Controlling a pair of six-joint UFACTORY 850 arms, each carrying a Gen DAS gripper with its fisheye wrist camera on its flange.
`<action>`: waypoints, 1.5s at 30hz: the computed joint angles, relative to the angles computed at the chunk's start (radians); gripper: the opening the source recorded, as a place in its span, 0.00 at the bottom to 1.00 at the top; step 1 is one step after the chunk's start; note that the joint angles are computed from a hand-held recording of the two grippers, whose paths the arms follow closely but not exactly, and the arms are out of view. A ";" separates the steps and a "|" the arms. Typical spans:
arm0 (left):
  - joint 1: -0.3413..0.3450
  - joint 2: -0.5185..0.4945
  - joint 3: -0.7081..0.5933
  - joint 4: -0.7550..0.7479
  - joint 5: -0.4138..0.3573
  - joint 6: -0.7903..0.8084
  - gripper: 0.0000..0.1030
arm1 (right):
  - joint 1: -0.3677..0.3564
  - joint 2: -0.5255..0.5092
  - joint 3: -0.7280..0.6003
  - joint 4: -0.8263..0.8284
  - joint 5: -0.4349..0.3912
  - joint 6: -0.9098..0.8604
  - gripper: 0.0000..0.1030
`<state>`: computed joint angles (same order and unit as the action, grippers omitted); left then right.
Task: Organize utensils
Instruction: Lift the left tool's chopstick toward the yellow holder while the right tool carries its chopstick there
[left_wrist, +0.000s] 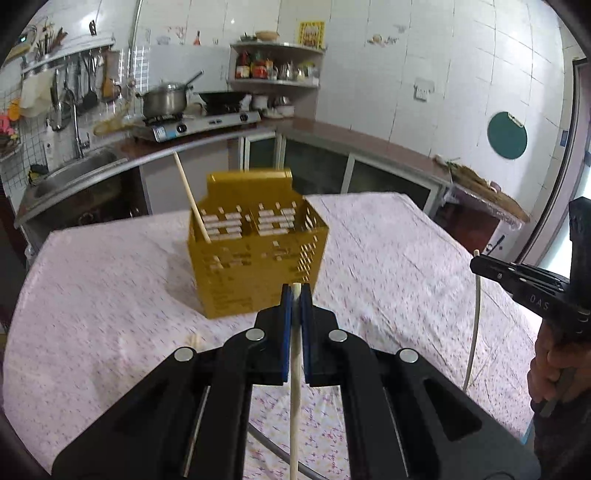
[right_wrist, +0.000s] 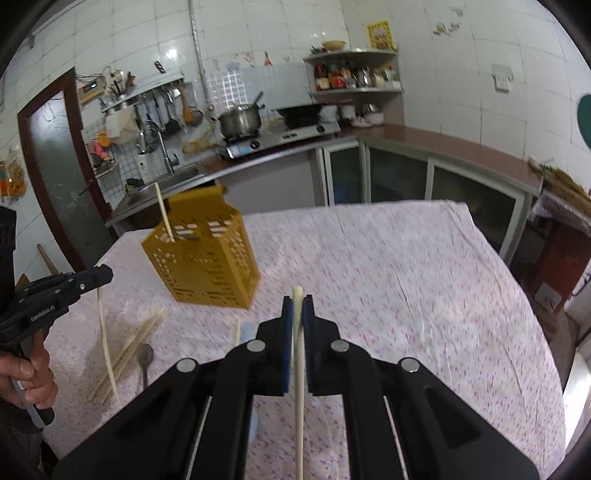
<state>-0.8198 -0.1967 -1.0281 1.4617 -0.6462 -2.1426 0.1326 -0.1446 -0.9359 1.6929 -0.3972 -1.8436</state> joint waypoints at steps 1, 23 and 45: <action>-0.002 0.010 0.003 0.009 -0.011 -0.008 0.03 | 0.003 0.007 0.002 0.011 -0.002 -0.010 0.06; 0.004 0.132 0.005 0.168 -0.205 -0.003 0.03 | 0.113 0.079 -0.075 0.346 -0.085 -0.305 0.06; 0.136 0.018 -0.157 0.411 -0.253 -0.075 0.03 | 0.202 -0.059 -0.264 0.542 -0.126 -0.454 0.06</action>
